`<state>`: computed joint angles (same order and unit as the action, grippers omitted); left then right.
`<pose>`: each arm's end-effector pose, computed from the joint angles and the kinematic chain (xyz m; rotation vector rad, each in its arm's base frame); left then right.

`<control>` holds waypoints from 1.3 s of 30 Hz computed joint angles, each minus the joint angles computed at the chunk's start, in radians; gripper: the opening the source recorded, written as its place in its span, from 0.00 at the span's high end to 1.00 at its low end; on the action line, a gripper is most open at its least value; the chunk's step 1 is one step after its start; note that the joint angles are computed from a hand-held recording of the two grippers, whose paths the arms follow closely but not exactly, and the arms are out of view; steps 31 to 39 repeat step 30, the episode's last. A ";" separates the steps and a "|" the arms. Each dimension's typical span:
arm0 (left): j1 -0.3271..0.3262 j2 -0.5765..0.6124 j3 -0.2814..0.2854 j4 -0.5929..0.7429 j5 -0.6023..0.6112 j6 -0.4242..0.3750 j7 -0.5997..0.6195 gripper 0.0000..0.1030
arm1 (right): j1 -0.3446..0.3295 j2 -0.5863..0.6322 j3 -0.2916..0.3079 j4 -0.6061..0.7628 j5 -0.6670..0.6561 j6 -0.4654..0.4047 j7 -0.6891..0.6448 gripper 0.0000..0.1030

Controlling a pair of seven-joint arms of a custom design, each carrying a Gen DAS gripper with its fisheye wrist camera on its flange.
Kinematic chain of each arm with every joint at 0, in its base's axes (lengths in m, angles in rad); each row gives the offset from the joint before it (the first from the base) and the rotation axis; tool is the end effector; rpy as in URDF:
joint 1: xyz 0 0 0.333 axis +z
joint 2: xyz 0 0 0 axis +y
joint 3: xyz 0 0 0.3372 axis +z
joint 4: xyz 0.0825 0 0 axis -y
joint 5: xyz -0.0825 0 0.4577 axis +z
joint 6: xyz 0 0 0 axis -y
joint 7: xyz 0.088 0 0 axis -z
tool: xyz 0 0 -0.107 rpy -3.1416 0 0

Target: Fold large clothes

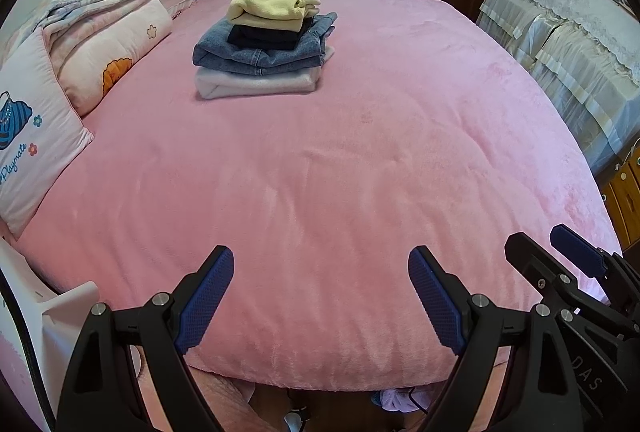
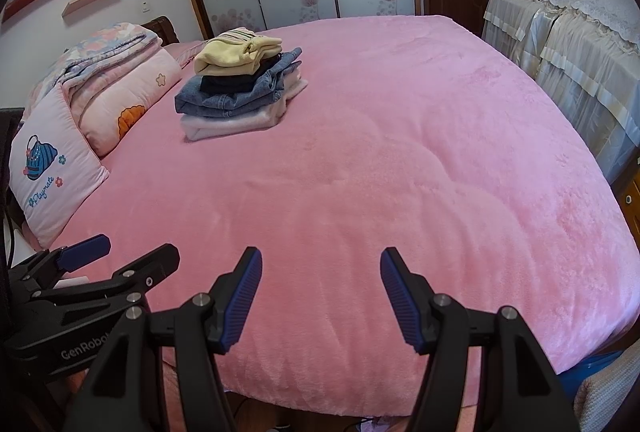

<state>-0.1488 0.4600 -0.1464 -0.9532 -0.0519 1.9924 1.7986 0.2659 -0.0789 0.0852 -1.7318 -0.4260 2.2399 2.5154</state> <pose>0.7683 -0.1987 0.7133 -1.4181 2.3410 -0.7082 0.6151 0.2147 0.6825 -1.3819 2.1450 -0.6435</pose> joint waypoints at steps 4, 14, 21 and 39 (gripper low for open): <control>0.000 0.003 0.000 0.004 0.000 0.000 0.002 0.15 | -0.001 -0.004 0.001 -0.007 -0.007 0.002 0.002 0.40; 0.000 -0.003 0.001 -0.004 0.001 0.005 0.002 0.15 | 0.000 0.000 0.001 0.003 -0.006 -0.005 -0.002 0.40; 0.001 -0.001 0.001 -0.001 0.000 0.002 0.002 0.15 | 0.000 -0.002 0.001 0.001 -0.005 -0.005 -0.001 0.40; 0.005 -0.029 -0.001 -0.049 -0.005 0.035 0.005 0.15 | 0.000 0.000 0.002 0.006 -0.008 -0.006 -0.001 0.40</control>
